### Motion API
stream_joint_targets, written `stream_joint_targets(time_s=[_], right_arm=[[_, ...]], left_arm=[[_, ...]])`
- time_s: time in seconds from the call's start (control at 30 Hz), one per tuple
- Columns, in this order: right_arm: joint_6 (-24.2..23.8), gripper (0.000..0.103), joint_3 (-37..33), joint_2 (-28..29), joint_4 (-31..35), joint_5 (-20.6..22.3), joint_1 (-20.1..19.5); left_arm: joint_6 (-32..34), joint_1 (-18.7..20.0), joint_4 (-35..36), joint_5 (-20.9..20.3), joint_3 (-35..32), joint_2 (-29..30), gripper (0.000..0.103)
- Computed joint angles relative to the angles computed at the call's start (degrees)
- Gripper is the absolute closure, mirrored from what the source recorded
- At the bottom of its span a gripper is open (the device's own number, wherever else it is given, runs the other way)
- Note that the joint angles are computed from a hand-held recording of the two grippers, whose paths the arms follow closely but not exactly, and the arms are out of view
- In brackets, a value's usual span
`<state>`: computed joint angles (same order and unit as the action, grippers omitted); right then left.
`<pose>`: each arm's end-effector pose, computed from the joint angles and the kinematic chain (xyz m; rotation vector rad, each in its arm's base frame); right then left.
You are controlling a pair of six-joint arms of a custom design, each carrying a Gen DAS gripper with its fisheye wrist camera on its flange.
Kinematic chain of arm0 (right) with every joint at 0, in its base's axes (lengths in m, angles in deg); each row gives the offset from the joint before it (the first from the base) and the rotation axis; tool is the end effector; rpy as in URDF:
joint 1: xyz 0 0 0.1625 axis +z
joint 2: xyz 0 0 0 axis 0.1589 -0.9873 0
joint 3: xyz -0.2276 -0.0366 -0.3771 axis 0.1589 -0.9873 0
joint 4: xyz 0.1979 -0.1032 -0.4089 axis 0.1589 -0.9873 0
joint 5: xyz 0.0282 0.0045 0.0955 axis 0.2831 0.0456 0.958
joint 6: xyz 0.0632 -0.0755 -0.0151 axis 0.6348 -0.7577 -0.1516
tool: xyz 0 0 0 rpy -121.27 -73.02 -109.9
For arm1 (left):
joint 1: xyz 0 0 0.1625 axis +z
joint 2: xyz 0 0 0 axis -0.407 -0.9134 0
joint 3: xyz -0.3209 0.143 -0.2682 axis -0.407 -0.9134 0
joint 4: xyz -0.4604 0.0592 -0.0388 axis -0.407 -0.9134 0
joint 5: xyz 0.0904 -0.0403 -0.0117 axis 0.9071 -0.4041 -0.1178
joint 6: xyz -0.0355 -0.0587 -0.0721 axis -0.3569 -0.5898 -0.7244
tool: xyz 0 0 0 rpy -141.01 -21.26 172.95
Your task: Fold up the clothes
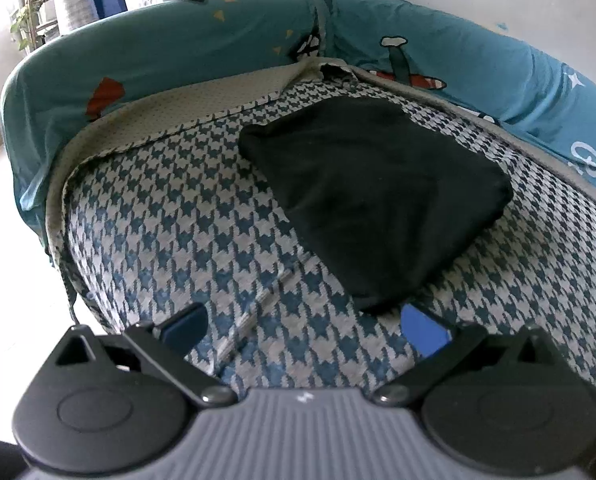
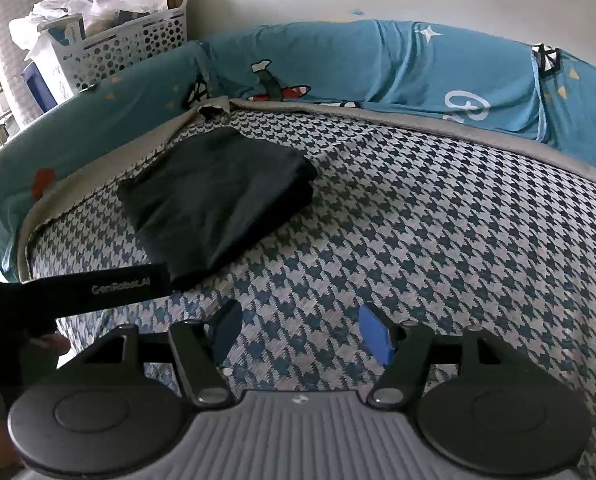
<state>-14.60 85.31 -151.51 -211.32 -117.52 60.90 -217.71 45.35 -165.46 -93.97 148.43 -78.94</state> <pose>-0.0077 -0.4342 0.2253 1.3480 -2.4986 0.4887 -0.3003 -0.3331 -0.0875 -0.7357 1.7297 -1.1351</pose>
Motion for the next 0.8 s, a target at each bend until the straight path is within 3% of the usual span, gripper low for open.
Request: stream_joint_targets(time_s=[0.8], right_arm=[[2.42,0.038,-1.83,3.41,-2.24,-0.59,3.55]], left_arm=[[1.39,0.62,-1.99,-0.56,-0.02,-0.16,0.000]])
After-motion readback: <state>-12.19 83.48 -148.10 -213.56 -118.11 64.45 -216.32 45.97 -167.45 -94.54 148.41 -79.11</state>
